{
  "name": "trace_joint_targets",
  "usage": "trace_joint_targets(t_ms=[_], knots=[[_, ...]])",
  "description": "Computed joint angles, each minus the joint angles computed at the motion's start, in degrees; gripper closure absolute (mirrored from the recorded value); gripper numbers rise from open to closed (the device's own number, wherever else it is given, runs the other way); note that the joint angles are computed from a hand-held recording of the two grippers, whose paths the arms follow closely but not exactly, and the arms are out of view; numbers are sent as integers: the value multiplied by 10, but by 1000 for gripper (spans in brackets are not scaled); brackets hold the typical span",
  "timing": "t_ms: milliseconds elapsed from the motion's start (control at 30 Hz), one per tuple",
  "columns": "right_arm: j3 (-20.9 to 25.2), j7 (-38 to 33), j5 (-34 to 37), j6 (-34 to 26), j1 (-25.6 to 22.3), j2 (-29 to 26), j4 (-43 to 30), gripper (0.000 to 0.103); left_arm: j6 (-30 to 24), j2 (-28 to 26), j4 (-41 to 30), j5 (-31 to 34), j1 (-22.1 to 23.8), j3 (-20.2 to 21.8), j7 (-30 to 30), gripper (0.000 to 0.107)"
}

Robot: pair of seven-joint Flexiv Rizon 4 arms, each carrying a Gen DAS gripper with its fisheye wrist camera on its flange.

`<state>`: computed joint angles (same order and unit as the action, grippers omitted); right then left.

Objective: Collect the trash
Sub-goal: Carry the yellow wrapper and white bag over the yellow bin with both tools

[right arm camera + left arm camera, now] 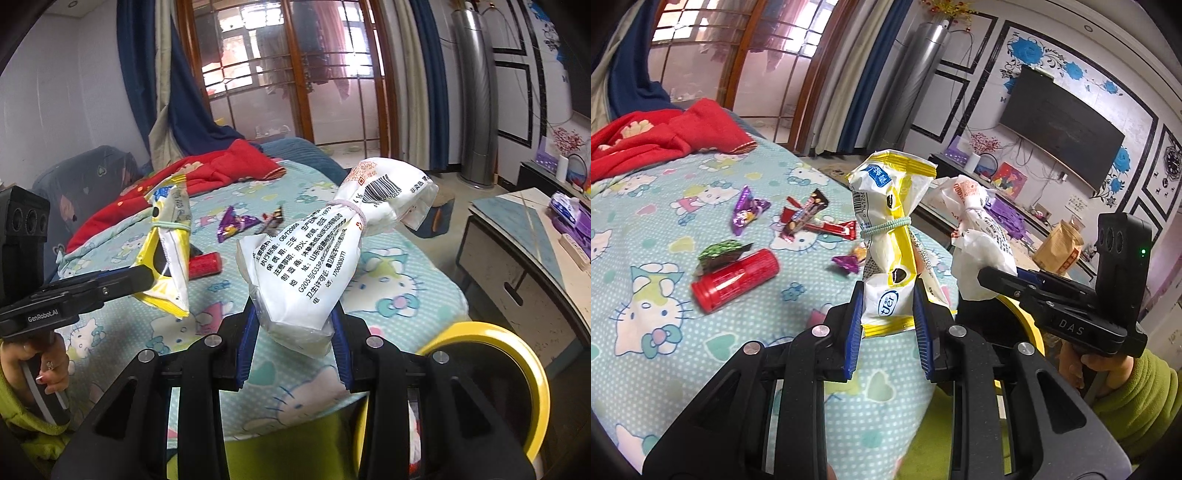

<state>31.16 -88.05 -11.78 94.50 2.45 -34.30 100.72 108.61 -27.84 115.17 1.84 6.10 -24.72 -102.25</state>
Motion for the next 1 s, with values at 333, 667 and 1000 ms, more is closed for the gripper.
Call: trace_joint_targets(t_ms=[333, 667, 1000], knots=[[-31, 29, 8, 18, -4, 21, 28, 69, -6, -25, -30, 8, -5, -19, 18, 88], [-64, 72, 6, 34, -10, 39, 59, 69, -23, -55, -62, 6, -9, -48, 56, 88], [-75, 112, -7, 48, -31, 47, 79, 69, -47, -80, -91, -14, -30, -61, 102, 88]])
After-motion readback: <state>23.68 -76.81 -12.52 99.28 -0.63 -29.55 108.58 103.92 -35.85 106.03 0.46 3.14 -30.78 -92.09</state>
